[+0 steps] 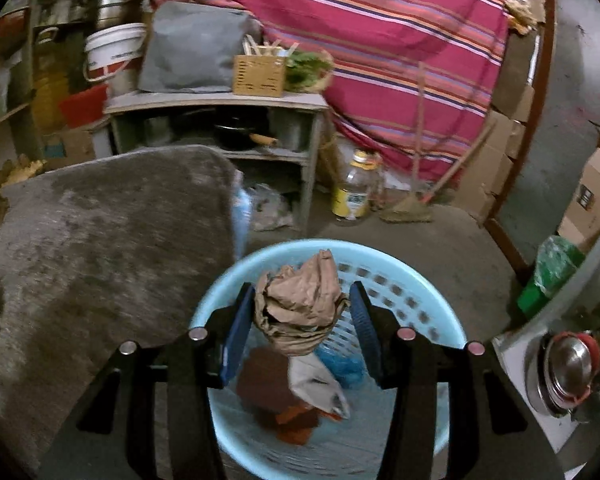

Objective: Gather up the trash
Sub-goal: 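Open both grippers to drop the paper wads into the basket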

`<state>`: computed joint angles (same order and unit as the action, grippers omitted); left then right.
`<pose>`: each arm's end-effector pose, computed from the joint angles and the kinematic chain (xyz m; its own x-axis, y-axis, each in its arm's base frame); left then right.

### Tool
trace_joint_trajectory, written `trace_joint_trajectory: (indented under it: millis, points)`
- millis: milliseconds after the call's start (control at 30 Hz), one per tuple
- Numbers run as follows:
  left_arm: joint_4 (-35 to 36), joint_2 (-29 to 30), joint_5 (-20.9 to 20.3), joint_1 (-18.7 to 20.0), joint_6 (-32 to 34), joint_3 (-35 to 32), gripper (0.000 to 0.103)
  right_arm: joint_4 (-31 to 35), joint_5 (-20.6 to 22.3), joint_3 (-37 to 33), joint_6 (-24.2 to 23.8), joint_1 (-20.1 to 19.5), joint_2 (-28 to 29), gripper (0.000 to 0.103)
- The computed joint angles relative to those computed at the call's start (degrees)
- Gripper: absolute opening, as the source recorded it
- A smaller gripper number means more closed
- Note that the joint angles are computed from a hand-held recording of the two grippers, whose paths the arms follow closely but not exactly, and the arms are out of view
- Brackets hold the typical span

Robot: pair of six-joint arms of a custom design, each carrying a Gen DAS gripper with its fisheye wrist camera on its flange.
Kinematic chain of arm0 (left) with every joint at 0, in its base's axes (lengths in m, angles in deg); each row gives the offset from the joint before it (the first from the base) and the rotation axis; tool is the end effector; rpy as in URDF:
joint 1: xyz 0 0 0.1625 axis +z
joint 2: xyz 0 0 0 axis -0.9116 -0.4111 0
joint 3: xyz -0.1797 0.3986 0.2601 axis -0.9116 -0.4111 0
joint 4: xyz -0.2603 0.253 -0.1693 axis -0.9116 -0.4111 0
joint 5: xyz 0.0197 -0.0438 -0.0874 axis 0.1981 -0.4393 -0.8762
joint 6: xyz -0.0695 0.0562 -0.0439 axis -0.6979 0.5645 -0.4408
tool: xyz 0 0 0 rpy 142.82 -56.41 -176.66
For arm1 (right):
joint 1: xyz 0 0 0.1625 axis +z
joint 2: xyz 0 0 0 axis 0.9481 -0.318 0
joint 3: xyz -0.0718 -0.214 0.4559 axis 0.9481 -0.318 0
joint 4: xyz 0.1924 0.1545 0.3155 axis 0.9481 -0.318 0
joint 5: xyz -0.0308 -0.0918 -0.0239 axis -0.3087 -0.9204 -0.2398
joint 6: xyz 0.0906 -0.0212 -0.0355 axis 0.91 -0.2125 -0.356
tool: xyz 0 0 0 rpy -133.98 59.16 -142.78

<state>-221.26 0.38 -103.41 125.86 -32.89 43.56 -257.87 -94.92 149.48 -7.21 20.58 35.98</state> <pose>-0.1484 -0.6852 0.1171 -0.6955 -0.0901 -0.7129 0.5731 0.5289 -0.6260 0.1157 -0.7517 0.1036 -0.6254 -0.1267 0.7699 -0.6591 0.6140 -0.4343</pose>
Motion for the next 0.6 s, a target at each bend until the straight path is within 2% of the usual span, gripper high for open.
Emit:
trace_joint_trajectory:
  millis: [333,600]
  points:
    - [5.2,6.8,-3.0,-1.1,-2.5,-6.9,0.038,1.7,2.1,1.8,4.5,-4.3,-4.0,0.049]
    - [9.8,11.9,-5.3,-1.7,-3.9,-12.7,0.038,3.7,4.0,1.4,8.2,-5.8,-4.6,0.049]
